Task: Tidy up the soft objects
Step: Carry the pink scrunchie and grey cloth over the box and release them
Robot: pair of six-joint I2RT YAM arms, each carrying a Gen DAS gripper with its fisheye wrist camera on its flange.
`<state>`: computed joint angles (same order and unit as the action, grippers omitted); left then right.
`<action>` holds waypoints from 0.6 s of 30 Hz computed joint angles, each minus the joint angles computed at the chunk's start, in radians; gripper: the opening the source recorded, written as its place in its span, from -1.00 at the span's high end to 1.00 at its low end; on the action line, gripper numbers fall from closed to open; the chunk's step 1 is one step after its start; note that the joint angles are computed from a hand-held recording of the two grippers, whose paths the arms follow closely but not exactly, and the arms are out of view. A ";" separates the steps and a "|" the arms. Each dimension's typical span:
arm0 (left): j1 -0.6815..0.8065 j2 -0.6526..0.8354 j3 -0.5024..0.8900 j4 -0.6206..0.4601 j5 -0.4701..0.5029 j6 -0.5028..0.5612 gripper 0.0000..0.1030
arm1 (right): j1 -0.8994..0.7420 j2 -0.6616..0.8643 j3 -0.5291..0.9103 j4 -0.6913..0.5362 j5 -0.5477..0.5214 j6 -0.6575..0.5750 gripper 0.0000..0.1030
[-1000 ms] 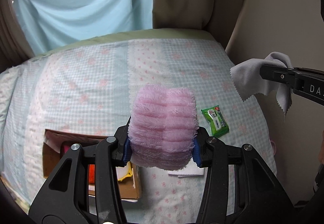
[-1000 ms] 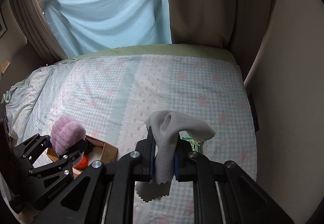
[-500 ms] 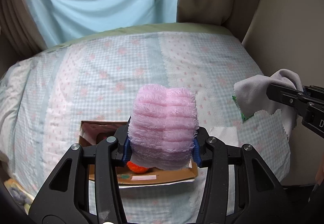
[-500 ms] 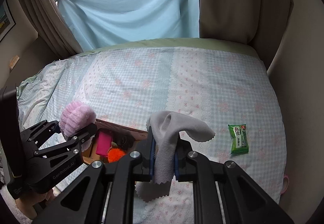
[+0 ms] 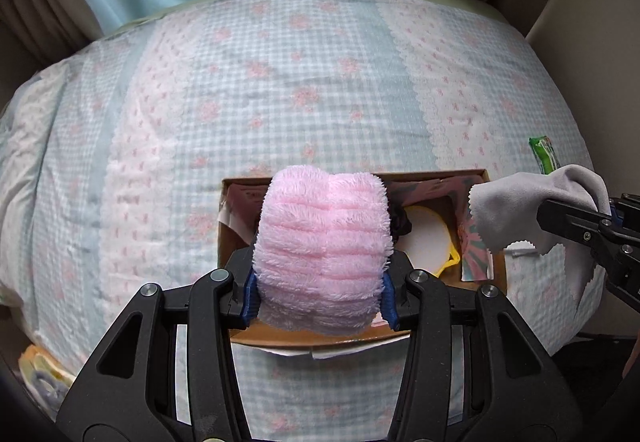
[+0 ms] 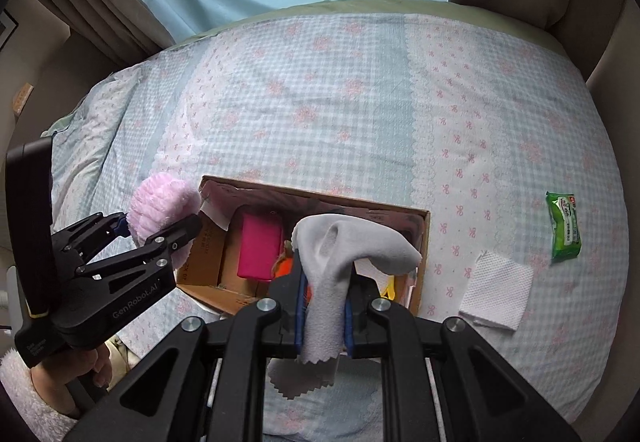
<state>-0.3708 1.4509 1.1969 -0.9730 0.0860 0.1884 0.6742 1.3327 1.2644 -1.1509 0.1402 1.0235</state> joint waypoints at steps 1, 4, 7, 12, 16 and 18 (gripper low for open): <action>0.015 0.012 -0.012 0.011 0.003 0.025 0.18 | -0.001 0.014 -0.010 0.023 -0.012 0.009 0.74; 0.046 0.045 -0.037 0.037 0.007 0.074 0.18 | -0.004 0.046 -0.048 0.083 -0.045 0.038 0.74; 0.049 0.077 -0.056 0.068 0.003 0.099 0.18 | -0.009 0.065 -0.085 0.130 -0.066 0.065 0.74; 0.034 0.122 -0.055 0.075 0.003 0.127 -0.47 | -0.055 0.088 -0.130 0.191 -0.125 0.091 0.45; 0.017 0.135 -0.074 0.070 -0.002 0.167 -1.00 | -0.051 0.066 -0.168 0.215 -0.077 0.120 -1.00; 0.017 0.133 -0.093 0.078 -0.016 0.176 -1.00 | -0.049 0.058 -0.178 0.214 -0.071 0.114 -1.00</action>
